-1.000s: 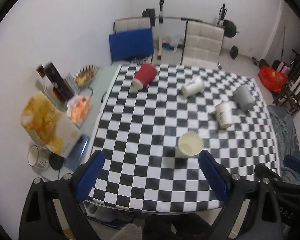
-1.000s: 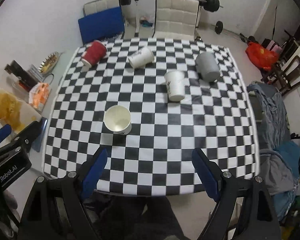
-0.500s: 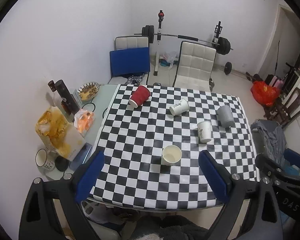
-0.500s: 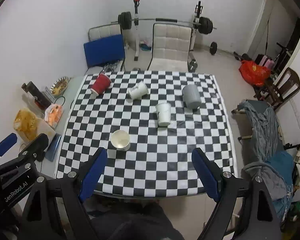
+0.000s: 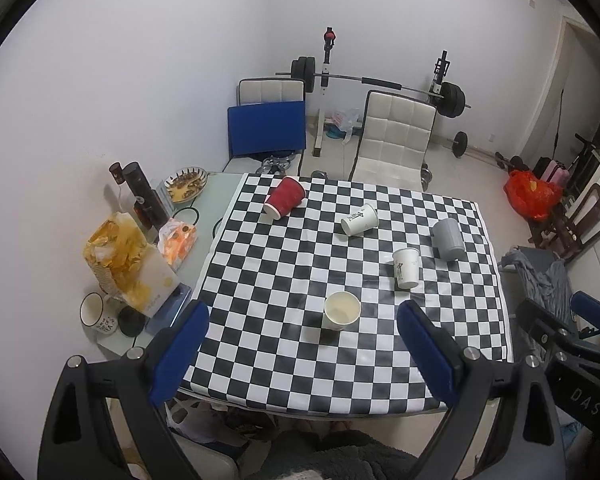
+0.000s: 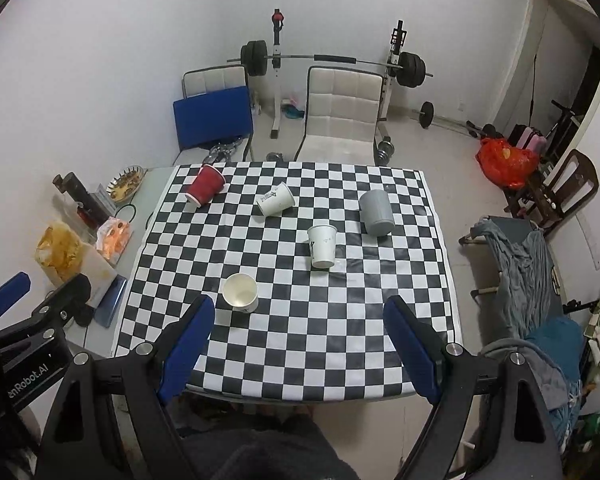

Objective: Flip cup upright

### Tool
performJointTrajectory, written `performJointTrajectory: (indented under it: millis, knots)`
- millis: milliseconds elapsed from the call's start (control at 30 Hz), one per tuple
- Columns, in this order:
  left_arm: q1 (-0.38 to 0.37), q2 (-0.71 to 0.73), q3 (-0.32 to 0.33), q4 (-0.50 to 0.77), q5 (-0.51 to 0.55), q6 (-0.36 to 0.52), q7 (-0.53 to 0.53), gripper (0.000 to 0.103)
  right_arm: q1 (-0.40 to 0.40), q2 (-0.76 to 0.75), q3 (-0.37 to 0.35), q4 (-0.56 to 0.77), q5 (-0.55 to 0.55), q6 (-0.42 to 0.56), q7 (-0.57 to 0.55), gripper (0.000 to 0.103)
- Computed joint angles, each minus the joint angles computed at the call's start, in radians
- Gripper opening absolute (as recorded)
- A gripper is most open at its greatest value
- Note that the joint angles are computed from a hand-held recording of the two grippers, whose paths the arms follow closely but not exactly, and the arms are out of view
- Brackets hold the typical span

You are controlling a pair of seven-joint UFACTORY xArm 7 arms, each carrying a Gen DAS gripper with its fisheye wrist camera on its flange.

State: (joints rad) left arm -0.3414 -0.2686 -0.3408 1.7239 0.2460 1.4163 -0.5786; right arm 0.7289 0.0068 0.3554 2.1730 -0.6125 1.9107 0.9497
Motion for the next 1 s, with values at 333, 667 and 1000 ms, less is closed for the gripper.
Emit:
performJointTrajectory:
  millis: [333, 667, 1000]
  knots:
    - [-0.005, 0.009, -0.009, 0.033, 0.005, 0.016, -0.007, 0.096, 0.013, 0.003, 0.002, 0.013, -0.014, 0.014, 0.004, 0.088]
    - [-0.022, 0.028, -0.022, 0.076, 0.023, 0.035, -0.019, 0.096, 0.02, 0.002, 0.008, 0.018, -0.029, 0.021, 0.008, 0.088]
    - [-0.039, 0.046, -0.026, 0.105, 0.045, 0.046, -0.032, 0.096, 0.024, -0.005, 0.012, 0.019, -0.037, 0.024, 0.008, 0.088]
